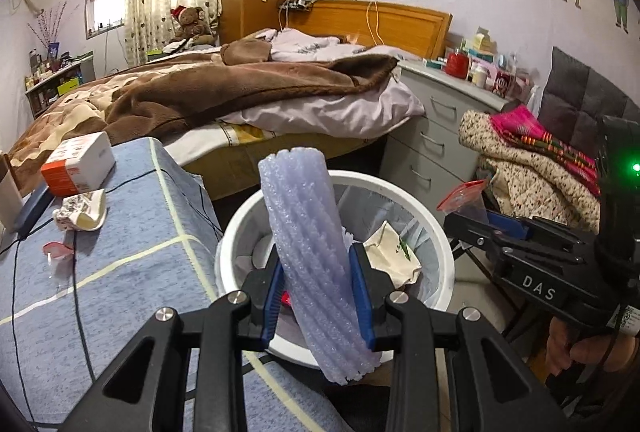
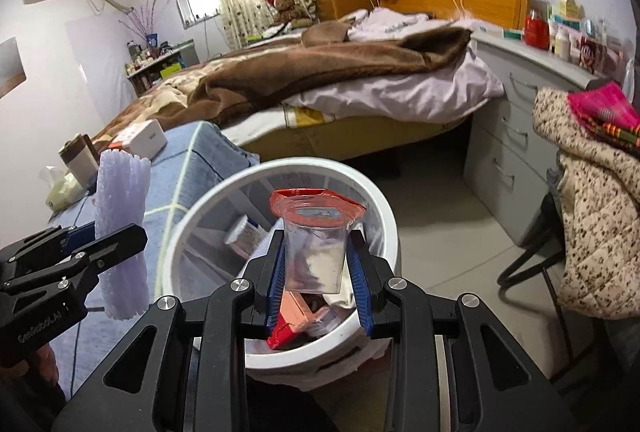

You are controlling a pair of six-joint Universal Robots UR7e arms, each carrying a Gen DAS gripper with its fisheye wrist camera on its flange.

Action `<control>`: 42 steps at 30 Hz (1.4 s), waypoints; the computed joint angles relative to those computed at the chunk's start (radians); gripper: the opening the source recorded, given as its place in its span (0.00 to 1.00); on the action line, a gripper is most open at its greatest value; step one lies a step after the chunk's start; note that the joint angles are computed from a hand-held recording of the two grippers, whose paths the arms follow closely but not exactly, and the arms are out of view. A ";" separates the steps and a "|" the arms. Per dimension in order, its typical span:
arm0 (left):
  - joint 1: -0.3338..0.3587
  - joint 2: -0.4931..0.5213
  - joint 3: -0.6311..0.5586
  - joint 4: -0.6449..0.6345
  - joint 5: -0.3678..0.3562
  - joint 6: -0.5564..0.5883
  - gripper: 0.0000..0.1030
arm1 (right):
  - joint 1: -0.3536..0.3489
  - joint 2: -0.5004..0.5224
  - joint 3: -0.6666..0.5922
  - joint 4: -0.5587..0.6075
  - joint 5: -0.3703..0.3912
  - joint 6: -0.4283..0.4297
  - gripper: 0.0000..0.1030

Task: Collect trash
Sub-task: 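Carry the foam sleeve and plastic cup with both tools over the white wastebasket, then open both tools to drop the foam sleeve and plastic cup into the wastebasket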

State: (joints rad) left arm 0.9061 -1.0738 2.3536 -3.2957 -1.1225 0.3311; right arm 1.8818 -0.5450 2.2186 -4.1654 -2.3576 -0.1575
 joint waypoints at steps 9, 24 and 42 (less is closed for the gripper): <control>0.017 0.034 -0.030 0.032 -0.007 -0.022 0.32 | -0.026 -0.015 0.006 0.064 0.014 0.016 0.30; 0.038 0.011 -0.037 0.034 -0.036 -0.048 0.60 | -0.043 -0.035 0.016 0.103 0.041 0.040 0.51; 0.046 -0.063 -0.003 0.004 -0.004 -0.043 0.61 | -0.004 -0.023 -0.003 0.072 0.037 0.022 0.53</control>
